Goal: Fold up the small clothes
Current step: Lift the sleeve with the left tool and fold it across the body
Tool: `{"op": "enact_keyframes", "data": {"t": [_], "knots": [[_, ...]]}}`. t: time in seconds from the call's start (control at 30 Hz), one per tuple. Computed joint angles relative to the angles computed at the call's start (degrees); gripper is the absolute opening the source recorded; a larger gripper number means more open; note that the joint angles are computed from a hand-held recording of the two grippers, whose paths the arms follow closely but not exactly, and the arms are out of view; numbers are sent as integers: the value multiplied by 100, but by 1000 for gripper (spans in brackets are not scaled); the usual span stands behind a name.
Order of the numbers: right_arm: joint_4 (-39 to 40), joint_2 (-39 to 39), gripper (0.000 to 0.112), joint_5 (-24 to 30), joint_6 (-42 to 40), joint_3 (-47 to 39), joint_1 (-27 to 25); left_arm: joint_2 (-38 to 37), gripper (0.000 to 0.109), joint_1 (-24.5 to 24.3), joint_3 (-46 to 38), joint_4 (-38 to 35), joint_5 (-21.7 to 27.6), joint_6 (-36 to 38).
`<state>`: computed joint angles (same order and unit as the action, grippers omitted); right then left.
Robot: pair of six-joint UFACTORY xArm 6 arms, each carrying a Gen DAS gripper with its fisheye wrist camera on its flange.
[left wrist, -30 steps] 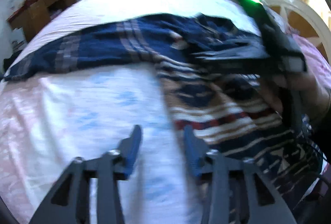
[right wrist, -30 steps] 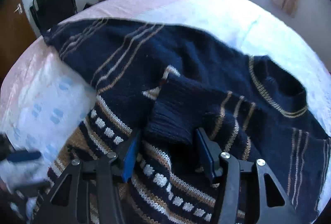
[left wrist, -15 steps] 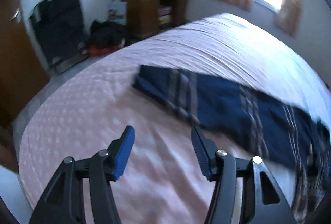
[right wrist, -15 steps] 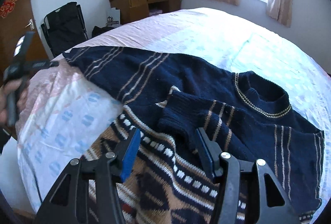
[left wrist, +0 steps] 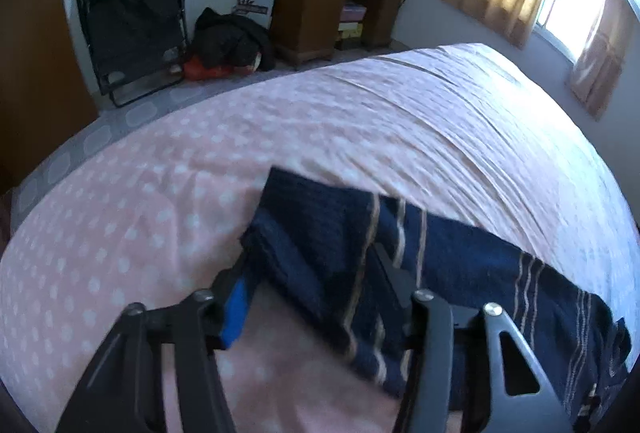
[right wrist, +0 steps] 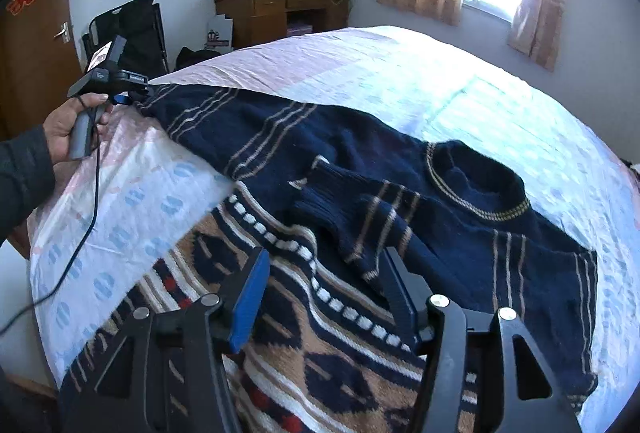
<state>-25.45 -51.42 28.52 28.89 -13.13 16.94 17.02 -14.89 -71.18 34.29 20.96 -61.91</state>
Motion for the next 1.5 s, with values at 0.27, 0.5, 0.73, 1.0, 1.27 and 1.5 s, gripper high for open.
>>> {"op": "enact_keyframes", "data": {"t": [0.27,0.5,0.73,1.0,1.27,1.5], "knots": [[378,-861,58,140,-130,435,-404,-209,10,13,248,-1304,-632,730],[620,-1265,59,540,-227,535,-956,-672,10,-586,298,-2141,-1041,1321],[950,-1871,65,1045,-534,709,-1707,-792,10,-1583,-155,-2896,-1160,1929],[1766,-3426,65,1950,-1690,1018,-2641,-249,10,-2599,-1320,-3429,-885,2322],[2972,-4426,65,2716,-3359,1127,-4511,897,10,-3496,-3027,-4358,-411,3145],[4258,-4644,65,3262,-5075,1082,-6532,2360,10,-4094,-5066,-4231,658,3219]]}}
